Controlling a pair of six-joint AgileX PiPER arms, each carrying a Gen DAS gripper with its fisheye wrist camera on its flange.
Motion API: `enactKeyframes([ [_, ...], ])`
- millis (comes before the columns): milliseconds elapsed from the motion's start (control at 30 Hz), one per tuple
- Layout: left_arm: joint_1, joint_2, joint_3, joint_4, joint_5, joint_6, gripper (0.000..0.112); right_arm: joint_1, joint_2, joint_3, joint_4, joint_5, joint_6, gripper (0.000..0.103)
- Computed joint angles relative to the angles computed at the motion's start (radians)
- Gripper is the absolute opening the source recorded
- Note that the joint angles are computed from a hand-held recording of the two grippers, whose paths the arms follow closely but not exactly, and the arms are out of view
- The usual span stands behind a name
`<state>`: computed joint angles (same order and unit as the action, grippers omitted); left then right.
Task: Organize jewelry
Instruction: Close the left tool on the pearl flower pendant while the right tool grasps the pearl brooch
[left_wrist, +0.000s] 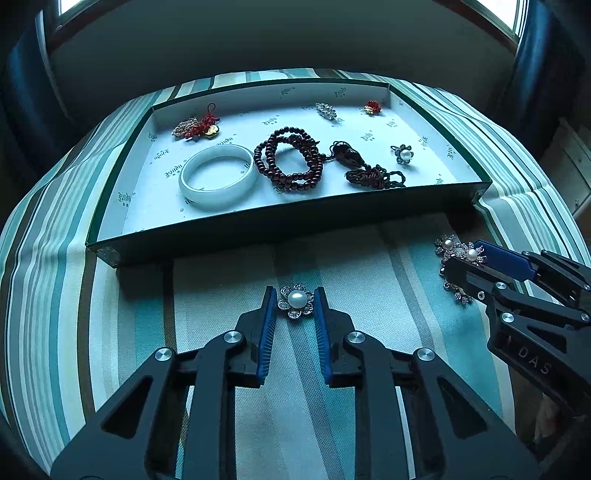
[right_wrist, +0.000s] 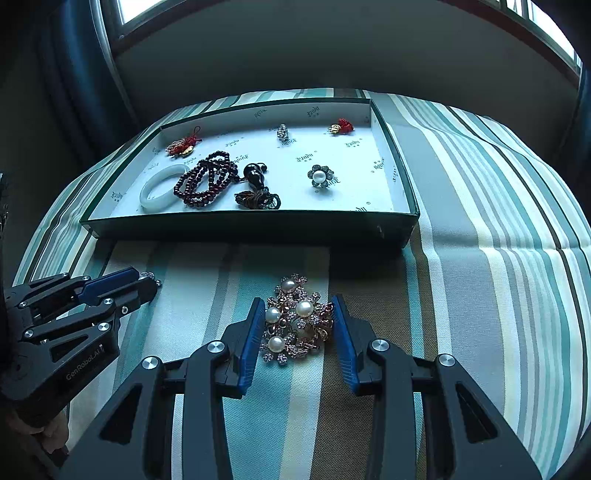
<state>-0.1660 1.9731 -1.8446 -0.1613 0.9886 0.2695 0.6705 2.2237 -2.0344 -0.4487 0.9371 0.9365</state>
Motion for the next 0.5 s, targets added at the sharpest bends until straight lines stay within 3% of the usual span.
enactKeyframes([
  [500, 0.001, -0.007, 0.005, 0.003, -0.004, 0.0, 0.02, 0.004, 0.004, -0.011, -0.003, 0.004, 0.0, 0.037],
])
